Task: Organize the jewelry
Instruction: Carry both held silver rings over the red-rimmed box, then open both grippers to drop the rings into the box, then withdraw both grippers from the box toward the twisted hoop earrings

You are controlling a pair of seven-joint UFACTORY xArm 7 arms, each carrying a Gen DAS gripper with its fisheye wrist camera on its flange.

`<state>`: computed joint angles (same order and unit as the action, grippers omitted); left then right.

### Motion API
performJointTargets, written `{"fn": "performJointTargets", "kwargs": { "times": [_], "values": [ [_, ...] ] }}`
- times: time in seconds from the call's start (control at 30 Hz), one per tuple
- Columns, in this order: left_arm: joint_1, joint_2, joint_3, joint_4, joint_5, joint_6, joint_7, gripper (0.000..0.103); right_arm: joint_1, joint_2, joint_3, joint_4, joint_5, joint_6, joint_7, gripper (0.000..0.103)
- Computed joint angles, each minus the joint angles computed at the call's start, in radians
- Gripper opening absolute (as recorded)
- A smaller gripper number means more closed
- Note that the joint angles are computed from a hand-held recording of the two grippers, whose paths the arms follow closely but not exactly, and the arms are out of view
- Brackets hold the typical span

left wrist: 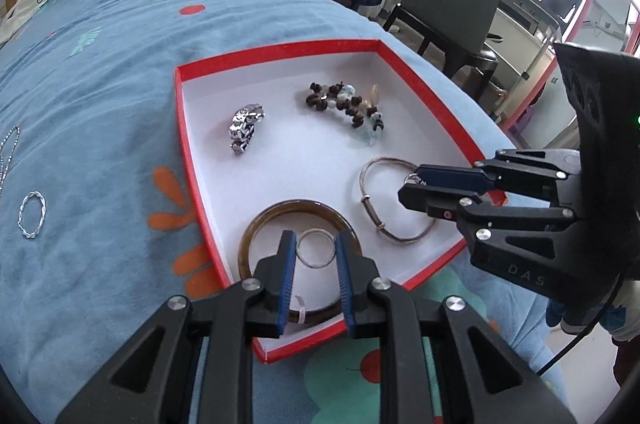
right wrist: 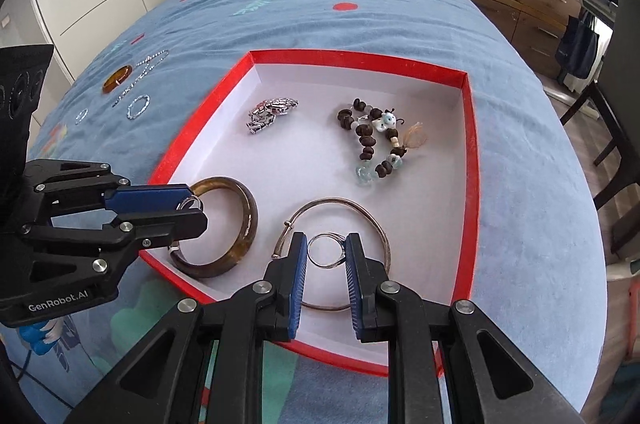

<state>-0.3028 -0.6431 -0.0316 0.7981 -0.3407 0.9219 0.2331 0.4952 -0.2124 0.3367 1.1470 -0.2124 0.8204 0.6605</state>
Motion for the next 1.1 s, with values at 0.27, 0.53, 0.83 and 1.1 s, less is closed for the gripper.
{"fn": "performJointTargets", "kwargs": {
  "times": [0.27,0.53,0.83,1.1],
  "values": [
    [0.001,0.025,-0.016,-0.014,0.024,0.003,0.008,0.019,0.015,0.029,-0.028,0.01,0.072,0.018,-0.136,0.02],
    [0.004,0.035,-0.03,-0.01,0.06,0.001,0.008,0.02,0.013,0.052,-0.022,0.045,0.074,0.058,-0.16,0.02],
    [-0.004,-0.027,0.006,0.02,0.029,0.052,0.028,0.029,0.017,-0.023,0.007,0.067,0.017,0.152,-0.084,0.024],
    [0.082,-0.185,0.087,0.048,0.065,0.153,0.05,0.038,0.018,-0.032,0.081,0.174,-0.06,0.216,0.023,0.028]
  ]
}}
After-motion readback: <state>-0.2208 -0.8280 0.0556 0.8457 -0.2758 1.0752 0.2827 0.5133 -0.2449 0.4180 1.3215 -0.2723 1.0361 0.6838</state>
